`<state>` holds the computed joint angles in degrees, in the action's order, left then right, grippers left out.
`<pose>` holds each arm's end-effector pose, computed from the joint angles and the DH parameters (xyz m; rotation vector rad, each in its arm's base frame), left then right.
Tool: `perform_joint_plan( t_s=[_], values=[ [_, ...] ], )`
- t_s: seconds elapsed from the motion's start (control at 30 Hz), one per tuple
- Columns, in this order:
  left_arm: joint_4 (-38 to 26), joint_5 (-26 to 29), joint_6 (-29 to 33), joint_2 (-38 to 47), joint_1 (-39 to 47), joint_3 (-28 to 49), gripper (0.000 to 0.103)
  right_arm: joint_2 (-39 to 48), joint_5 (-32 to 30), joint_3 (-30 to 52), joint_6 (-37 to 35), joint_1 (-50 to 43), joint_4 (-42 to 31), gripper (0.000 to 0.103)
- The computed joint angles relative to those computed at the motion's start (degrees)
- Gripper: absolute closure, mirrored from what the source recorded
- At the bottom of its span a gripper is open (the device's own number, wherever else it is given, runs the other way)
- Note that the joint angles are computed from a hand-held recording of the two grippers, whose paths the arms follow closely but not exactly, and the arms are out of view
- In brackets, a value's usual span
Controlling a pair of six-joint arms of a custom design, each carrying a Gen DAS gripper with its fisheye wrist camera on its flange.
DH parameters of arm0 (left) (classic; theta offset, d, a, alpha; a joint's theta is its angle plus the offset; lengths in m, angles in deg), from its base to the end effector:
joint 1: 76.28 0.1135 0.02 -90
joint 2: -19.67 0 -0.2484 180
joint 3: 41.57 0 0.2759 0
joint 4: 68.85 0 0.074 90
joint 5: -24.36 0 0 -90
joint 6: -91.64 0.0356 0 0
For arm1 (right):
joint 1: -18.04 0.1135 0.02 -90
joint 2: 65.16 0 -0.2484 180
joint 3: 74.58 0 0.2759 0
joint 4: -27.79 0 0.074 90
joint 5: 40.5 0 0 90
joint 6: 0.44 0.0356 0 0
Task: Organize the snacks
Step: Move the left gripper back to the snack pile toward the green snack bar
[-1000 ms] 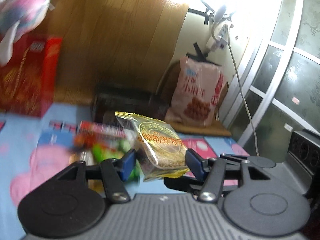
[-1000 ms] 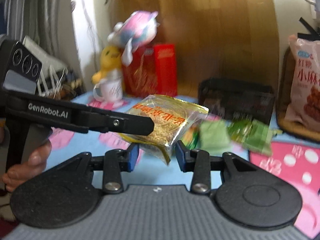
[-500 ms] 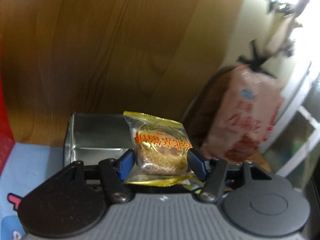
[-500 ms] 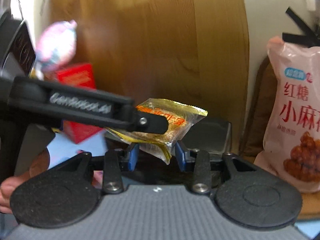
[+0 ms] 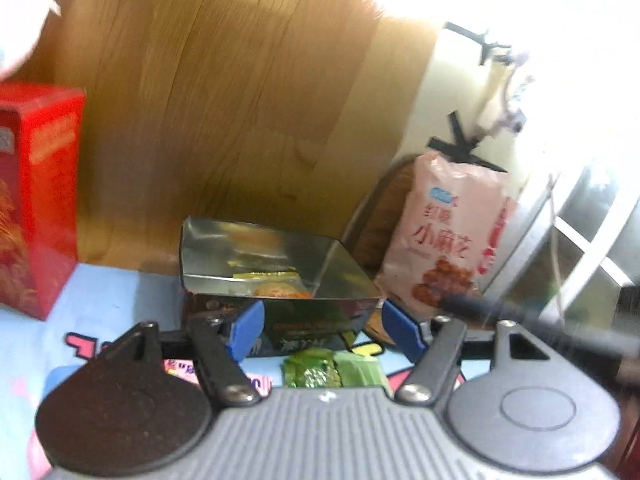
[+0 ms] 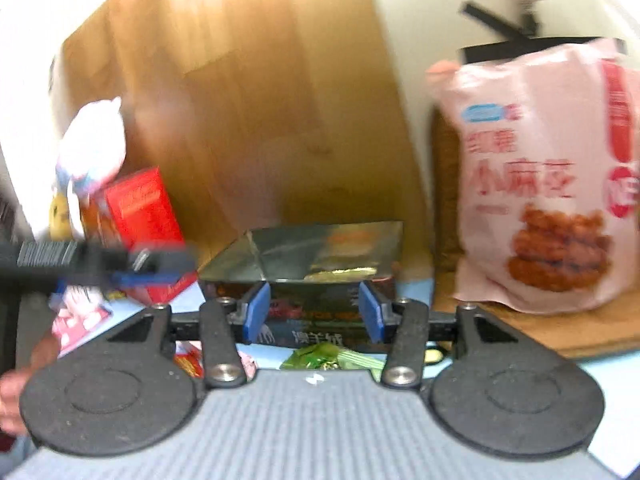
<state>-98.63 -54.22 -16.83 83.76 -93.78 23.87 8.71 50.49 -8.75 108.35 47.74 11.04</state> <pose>0.2678 -0.0918 0.2916 0.1076 2.1070 -0.5877 0.2815 0.1598 0.2676 -0.1829 2.0341 0.5203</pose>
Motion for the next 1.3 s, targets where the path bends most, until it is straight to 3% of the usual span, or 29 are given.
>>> perform_joint_plan(
  t_s=[0.1, 0.3, 0.43, 0.53, 0.63, 0.77, 0.97, 1.1, 1.23, 1.3],
  values=[
    [-5.4, -1.2, 0.9, -7.6, -0.6, 0.3, 0.032, -6.0, 0.1, 5.6, -0.4, -2.6, -7.1, 0.051],
    [-12.1, -4.6, 3.5, -22.1, -2.8, -4.4, 0.029, -18.4, 5.0, 12.4, -11.8, -4.2, -16.2, 0.051],
    [-15.2, -5.5, 3.6, -32.4, -4.0, -12.1, 0.029, -24.8, 5.6, 6.2, -11.4, -3.5, -19.2, 0.051],
    [-17.6, -6.8, 3.3, -37.1, -3.5, -16.7, 0.029, -27.7, 5.5, -3.9, -11.3, 0.2, -17.7, 0.051],
    [-19.8, -3.7, 2.3, -35.2, 1.3, -18.1, 0.029, -25.3, 3.9, -12.3, -8.5, 5.0, -13.7, 0.051],
    [-18.9, -2.1, 1.7, -30.1, 4.3, -18.1, 0.031, -13.0, 0.4, -15.9, -5.9, 7.6, -5.1, 0.052],
    [-12.8, -13.8, 1.8, -28.7, -2.6, -21.4, 0.031, 2.8, 2.3, -9.3, -6.7, 7.5, -2.7, 0.052],
    [-8.4, -24.5, 1.7, -29.3, -8.5, -25.1, 0.030, 3.2, 6.8, -10.8, -5.3, 8.8, -2.3, 0.051],
    [-5.3, -27.4, -0.4, -27.5, -9.8, -27.3, 0.030, 4.0, 12.7, -11.2, -5.4, 11.4, -1.0, 0.049],
    [-4.2, -28.1, -1.4, -26.8, -9.7, -28.2, 0.030, 4.7, 14.0, -11.4, -5.3, 11.6, 0.2, 0.043]
  ],
)
